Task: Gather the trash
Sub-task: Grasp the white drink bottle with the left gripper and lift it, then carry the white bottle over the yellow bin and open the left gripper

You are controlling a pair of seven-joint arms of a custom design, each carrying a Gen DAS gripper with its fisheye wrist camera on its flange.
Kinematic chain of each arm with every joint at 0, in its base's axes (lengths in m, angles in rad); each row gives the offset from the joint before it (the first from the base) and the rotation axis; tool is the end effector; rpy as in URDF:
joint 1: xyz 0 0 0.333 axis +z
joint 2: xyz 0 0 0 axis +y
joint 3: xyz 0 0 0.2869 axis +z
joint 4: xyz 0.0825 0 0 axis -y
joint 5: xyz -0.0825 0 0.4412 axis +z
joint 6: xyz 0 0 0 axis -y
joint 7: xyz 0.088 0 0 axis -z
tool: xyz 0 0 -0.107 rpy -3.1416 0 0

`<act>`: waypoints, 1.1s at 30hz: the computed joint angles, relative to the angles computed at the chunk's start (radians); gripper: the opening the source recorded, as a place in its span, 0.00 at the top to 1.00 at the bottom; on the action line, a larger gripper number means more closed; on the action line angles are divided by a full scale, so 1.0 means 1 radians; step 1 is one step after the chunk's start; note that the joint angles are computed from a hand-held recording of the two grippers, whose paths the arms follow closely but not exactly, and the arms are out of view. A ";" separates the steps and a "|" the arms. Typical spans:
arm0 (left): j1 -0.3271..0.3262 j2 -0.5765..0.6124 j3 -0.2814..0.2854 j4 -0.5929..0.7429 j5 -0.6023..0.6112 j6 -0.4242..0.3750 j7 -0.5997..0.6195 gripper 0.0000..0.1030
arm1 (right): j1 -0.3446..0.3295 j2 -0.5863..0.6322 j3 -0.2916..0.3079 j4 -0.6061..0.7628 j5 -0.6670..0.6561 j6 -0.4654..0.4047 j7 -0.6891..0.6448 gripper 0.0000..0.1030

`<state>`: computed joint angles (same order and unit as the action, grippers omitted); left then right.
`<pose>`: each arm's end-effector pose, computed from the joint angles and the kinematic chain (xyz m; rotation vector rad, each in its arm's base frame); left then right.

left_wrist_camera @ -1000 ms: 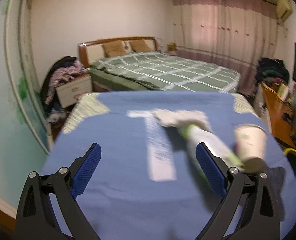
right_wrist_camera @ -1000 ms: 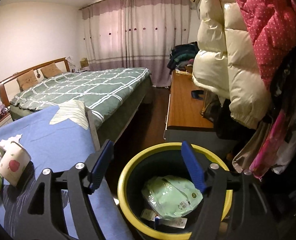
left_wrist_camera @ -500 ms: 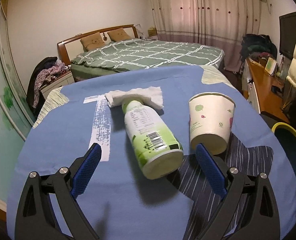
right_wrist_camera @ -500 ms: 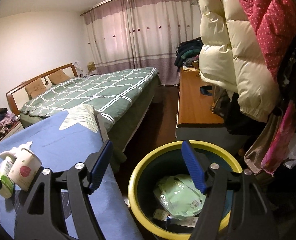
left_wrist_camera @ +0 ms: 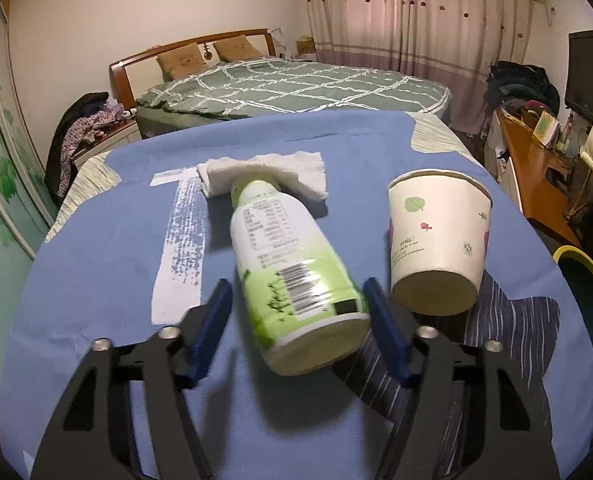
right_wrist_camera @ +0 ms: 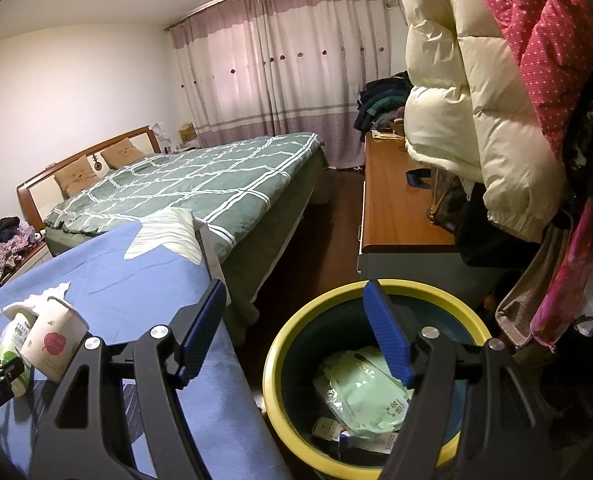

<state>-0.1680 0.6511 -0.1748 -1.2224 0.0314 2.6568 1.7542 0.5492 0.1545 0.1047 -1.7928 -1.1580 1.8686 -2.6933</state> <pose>0.7872 -0.2379 0.4502 -1.3303 2.1643 -0.8620 0.5699 0.3451 0.4467 -0.7275 2.2377 -1.2334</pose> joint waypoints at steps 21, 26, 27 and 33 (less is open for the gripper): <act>0.091 -0.144 -0.044 -0.094 -0.140 0.118 0.202 0.47 | -0.003 0.001 -0.002 -0.001 0.006 0.013 -0.005 0.34; 0.053 -0.044 -0.014 0.061 -0.087 0.096 0.149 0.48 | -0.004 0.000 -0.002 -0.001 0.007 0.016 -0.005 0.34; 0.056 -0.034 -0.020 0.080 -0.089 0.081 0.150 0.48 | -0.004 -0.001 -0.002 -0.002 0.008 0.018 -0.005 0.34; 0.081 -0.060 -0.064 0.073 -0.129 0.062 0.208 0.48 | -0.006 -0.008 -0.002 -0.013 0.001 0.025 0.001 0.34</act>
